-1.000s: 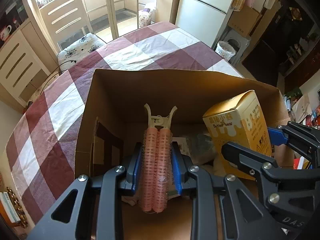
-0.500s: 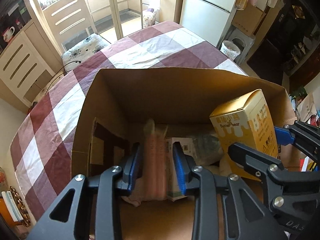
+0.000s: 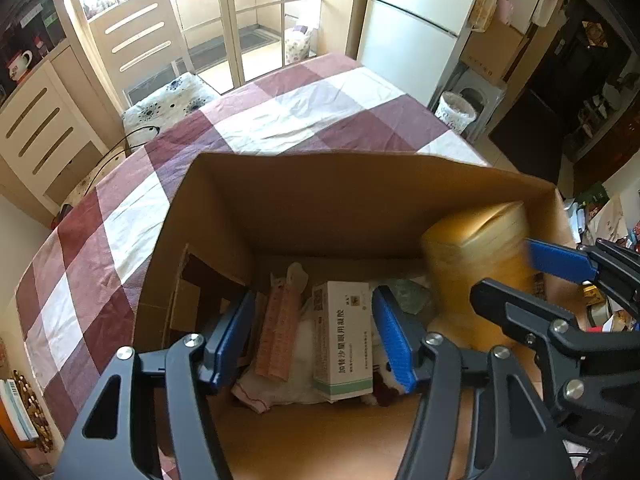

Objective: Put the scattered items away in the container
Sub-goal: 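Open both tools and withdraw them from the box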

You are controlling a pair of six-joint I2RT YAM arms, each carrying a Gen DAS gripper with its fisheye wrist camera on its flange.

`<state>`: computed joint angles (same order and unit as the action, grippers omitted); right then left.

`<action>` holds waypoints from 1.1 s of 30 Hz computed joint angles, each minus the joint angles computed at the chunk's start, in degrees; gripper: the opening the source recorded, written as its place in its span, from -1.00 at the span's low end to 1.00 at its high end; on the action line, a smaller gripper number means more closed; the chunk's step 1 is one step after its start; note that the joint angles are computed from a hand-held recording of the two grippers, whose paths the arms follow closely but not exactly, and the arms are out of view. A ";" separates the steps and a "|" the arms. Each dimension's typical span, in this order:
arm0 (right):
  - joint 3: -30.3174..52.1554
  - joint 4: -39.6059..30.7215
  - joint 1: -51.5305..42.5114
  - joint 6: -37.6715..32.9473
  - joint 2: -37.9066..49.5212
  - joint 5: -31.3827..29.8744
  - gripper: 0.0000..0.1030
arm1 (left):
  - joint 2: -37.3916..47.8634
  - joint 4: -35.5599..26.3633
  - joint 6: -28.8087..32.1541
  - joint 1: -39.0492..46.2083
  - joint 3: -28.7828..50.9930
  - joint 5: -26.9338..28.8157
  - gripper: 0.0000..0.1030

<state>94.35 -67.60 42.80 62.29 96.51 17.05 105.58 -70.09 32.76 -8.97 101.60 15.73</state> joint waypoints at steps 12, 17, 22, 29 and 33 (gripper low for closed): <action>1.29 -3.07 1.53 3.04 -2.81 0.98 0.21 | -4.21 -0.92 0.61 0.67 0.47 0.59 0.51; 5.59 -6.75 3.87 4.48 -2.23 2.80 0.21 | -6.50 -3.25 1.36 2.11 0.81 1.76 0.51; 8.95 -9.84 6.41 6.37 -2.10 4.30 0.21 | -9.47 -5.19 2.27 3.39 0.31 2.68 0.51; 12.38 -14.64 11.07 10.81 -1.70 6.39 0.21 | -13.15 -8.19 3.78 6.26 -0.32 3.96 0.55; 13.69 -16.83 13.85 13.05 -1.48 7.20 0.21 | -15.88 -9.57 5.27 8.80 -1.83 4.53 0.58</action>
<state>108.04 -84.43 56.65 75.34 95.03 24.25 89.69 -79.66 38.04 -0.17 99.76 20.26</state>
